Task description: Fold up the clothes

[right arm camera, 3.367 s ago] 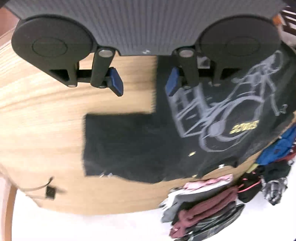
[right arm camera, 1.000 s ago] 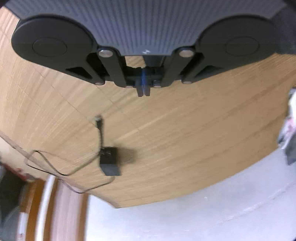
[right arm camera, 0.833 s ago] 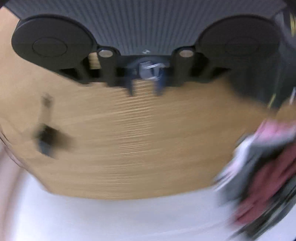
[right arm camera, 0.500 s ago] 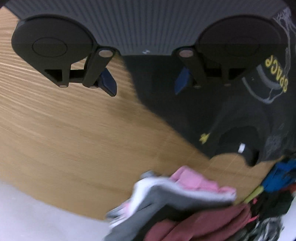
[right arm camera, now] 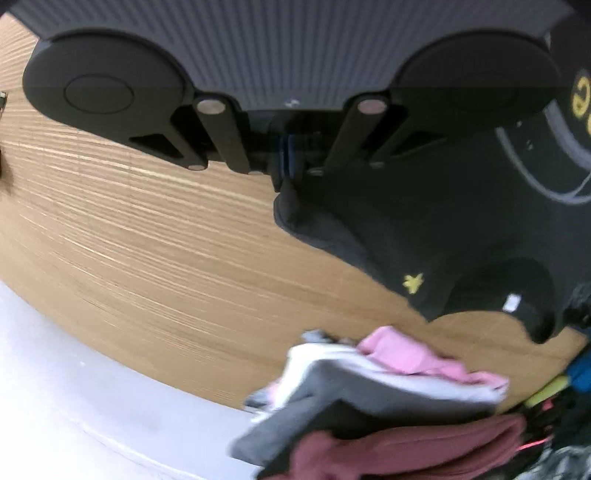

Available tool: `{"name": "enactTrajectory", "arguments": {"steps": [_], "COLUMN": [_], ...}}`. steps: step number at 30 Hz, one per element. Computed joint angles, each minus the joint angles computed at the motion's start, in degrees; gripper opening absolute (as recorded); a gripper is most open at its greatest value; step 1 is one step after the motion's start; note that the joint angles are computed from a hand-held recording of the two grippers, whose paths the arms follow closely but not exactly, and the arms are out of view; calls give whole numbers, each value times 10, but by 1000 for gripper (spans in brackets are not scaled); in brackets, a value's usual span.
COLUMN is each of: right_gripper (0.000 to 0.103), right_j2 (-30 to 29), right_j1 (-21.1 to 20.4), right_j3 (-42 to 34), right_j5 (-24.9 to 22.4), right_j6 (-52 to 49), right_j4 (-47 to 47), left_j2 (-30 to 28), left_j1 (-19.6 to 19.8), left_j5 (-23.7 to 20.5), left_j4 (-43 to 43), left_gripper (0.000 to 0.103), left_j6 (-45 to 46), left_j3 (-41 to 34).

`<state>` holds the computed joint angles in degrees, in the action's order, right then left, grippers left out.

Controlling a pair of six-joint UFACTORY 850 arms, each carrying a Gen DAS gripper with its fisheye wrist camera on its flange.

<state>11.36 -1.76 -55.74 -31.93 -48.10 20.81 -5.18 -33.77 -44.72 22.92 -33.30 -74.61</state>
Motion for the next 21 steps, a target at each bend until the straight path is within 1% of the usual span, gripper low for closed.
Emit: {"name": "enactTrajectory", "arguments": {"steps": [2,4,5,6,7,8,9,10,12,13,14,15,16,18,20,21], "right_gripper": [5,5,5,6,8,11,11,19,27,40,55,63,74,73,73,72], "right_j2": [-10,-23,-27,-27,-26,-26,-24,-13,13,34,62,95,120,139,123,109], "right_j1": [6,6,7,7,7,7,1,-14,-48,-67,-89,-115,-142,-197,-252,-272], "right_j3": [-4,-11,-11,-10,-8,-6,-8,-5,4,17,38,64,85,107,107,103], "right_j5": [22,34,48,53,56,59,43,28,-5,-6,10,35,52,41,-8,-27], "right_j6": [25,45,52,50,45,41,32,12,-26,-42,-57,-78,-107,-138,-161,-170], "right_j4": [-23,-26,-25,-19,-11,-4,12,40,95,120,138,158,182,194,204,208], "left_j2": [-19,-33,-33,-33,-31,-28,-19,-8,63,101,148,182,214,265,292,304], "left_j1": [12,19,18,16,12,8,6,4,-4,-9,-14,-20,-26,-49,-87,-108], "left_j5": [14,28,31,33,26,17,1,-15,7,18,25,19,10,-27,-77,-102], "left_j4": [-7,0,13,27,35,42,38,32,49,53,48,30,9,-26,-29,-31], "left_gripper": [2,3,9,11,22,49,67,86,86,86,86,86,86,86,86,86], "left_j6": [0,-5,-14,-24,-31,-37,-48,-60,-122,-148,-171,-176,-179,-196,-249,-277], "left_j3": [-17,-27,-26,-23,-21,-19,-13,-5,60,93,131,157,180,215,238,249]}}
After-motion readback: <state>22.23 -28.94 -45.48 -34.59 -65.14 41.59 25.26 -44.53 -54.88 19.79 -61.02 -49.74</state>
